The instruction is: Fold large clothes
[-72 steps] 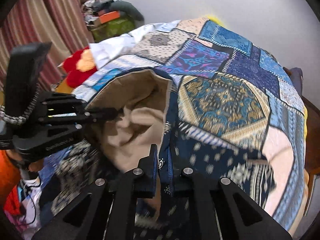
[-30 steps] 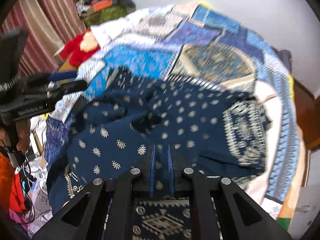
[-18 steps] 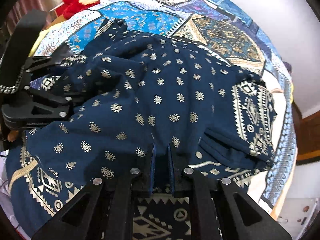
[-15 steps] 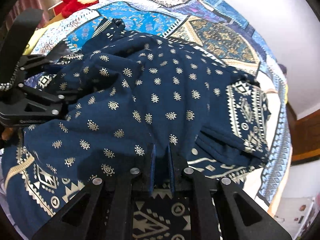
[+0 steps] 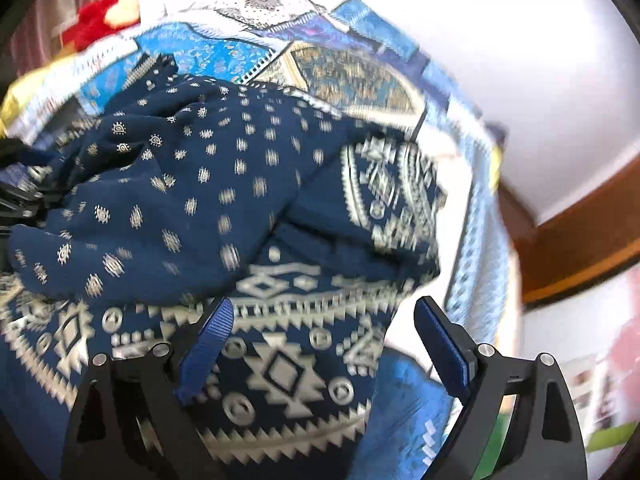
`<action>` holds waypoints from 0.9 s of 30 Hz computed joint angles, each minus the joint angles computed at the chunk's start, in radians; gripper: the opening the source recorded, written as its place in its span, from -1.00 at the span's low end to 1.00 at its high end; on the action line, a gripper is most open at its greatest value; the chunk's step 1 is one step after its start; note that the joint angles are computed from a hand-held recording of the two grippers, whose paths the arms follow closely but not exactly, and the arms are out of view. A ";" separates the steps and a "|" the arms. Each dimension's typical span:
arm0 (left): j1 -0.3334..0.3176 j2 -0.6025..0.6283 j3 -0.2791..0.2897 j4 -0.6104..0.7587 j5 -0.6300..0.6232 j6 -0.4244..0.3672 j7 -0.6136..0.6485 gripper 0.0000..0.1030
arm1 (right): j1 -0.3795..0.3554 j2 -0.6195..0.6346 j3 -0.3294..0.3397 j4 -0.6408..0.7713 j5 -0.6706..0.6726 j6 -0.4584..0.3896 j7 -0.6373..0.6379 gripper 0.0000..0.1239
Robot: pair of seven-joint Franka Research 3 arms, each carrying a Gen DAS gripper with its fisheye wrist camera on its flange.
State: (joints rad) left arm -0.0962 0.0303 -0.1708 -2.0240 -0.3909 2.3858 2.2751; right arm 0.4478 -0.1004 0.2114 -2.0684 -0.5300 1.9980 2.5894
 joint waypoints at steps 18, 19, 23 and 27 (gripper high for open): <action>0.082 0.395 -0.013 0.597 0.132 -0.210 -0.291 0.40 | -0.235 -0.239 -0.040 -0.268 0.221 0.418 0.075 0.46; 0.078 0.454 -0.018 0.670 0.151 -0.240 -0.328 0.40 | -0.247 -0.233 -0.046 -0.273 0.235 0.444 0.073 0.46; 0.073 0.619 -0.055 0.874 0.182 -0.332 -0.386 0.40 | -0.273 -0.182 -0.094 -0.285 0.343 0.543 0.015 0.46; 0.050 0.698 -0.075 0.971 0.218 -0.338 -0.379 0.40 | -0.276 -0.115 -0.146 -0.291 0.511 0.644 -0.091 0.44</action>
State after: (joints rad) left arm -0.0464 0.7283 -0.2459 -1.0529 -0.1731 2.0476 1.8959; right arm 0.1714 -0.2157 0.0654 -2.3594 -0.0192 2.6421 2.4988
